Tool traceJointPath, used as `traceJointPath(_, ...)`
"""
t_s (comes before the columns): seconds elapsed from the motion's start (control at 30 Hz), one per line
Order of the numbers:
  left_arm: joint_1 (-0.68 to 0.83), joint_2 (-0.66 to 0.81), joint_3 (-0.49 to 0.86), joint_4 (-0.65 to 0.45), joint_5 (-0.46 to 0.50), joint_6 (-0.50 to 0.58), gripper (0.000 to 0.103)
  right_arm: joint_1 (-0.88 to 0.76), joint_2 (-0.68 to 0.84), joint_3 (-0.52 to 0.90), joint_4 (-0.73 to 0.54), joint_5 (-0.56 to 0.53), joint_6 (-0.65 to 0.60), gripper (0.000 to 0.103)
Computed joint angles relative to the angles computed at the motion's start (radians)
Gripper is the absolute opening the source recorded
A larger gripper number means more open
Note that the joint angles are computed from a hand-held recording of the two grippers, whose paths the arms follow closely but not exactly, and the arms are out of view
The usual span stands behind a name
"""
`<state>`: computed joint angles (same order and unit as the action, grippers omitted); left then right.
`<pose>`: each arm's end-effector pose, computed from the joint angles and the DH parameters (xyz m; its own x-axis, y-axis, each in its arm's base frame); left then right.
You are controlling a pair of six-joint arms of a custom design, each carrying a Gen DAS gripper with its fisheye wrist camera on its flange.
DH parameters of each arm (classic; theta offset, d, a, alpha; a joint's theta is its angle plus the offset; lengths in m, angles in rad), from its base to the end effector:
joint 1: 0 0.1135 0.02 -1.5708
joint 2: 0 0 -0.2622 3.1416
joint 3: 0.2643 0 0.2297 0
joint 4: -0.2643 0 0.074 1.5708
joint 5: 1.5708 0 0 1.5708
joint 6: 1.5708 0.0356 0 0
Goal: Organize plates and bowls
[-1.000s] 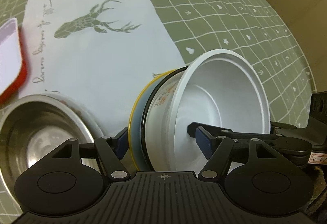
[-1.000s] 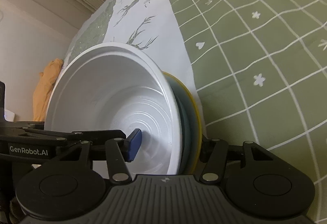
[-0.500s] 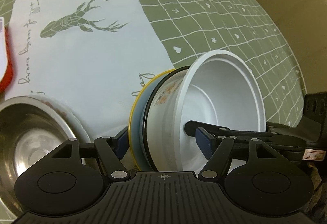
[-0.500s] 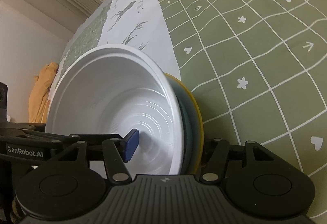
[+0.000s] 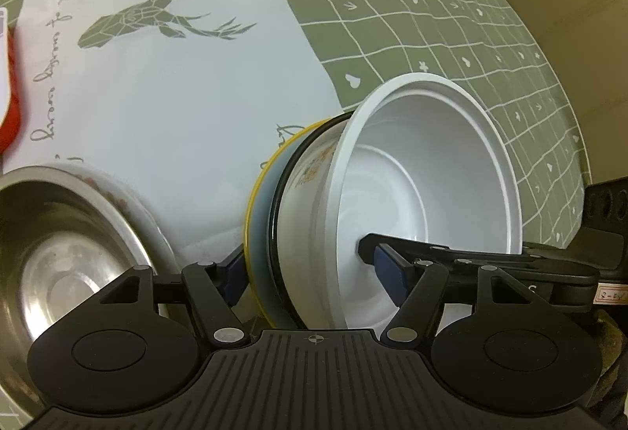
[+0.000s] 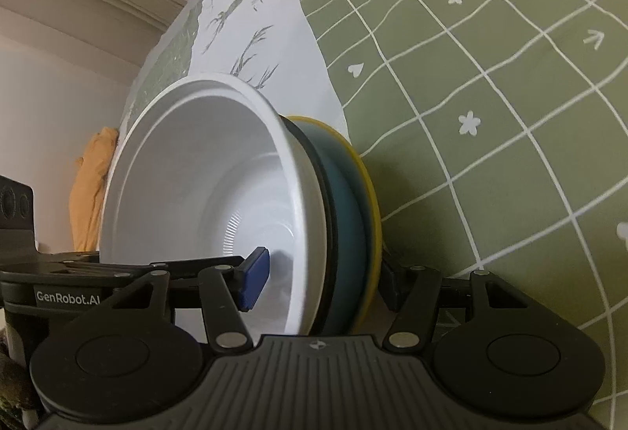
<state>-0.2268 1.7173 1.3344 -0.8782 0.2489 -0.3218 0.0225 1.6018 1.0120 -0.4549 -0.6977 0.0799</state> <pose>0.3093 -0.0804 0.2424 -0.9725 -0.0902 -0.2149 -0.0174 0.9476 -0.3190 0.2960 0.0295 0.2145 -0.8889 0.0412 -0.4562 -0.2697 0.7580 0.5939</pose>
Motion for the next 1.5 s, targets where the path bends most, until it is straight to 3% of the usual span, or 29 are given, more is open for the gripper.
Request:
traceJointPath(0.27, 0.016, 0.018, 0.023, -0.015, 0.024, -0.005, 0.072, 0.024, 0.012, 0.041, -0.011, 0.033, -0.025, 0.057)
traceJointPath(1.0, 0.033, -0.025, 0.032, -0.061, 0.033, -0.019, 0.072, 0.062, -0.018, 0.071, -0.08, 0.074, 0.052, 0.057)
traceJointPath(1.23, 0.063, -0.081, 0.048, -0.098, 0.051, 0.001, 0.072, 0.094, -0.081, 0.081, -0.108, 0.101, 0.075, 0.057)
traceJointPath(1.5, 0.217, -0.218, 0.07, -0.196, 0.087, 0.08, 0.072, 0.252, -0.148, 0.171, -0.149, 0.192, 0.147, 0.058)
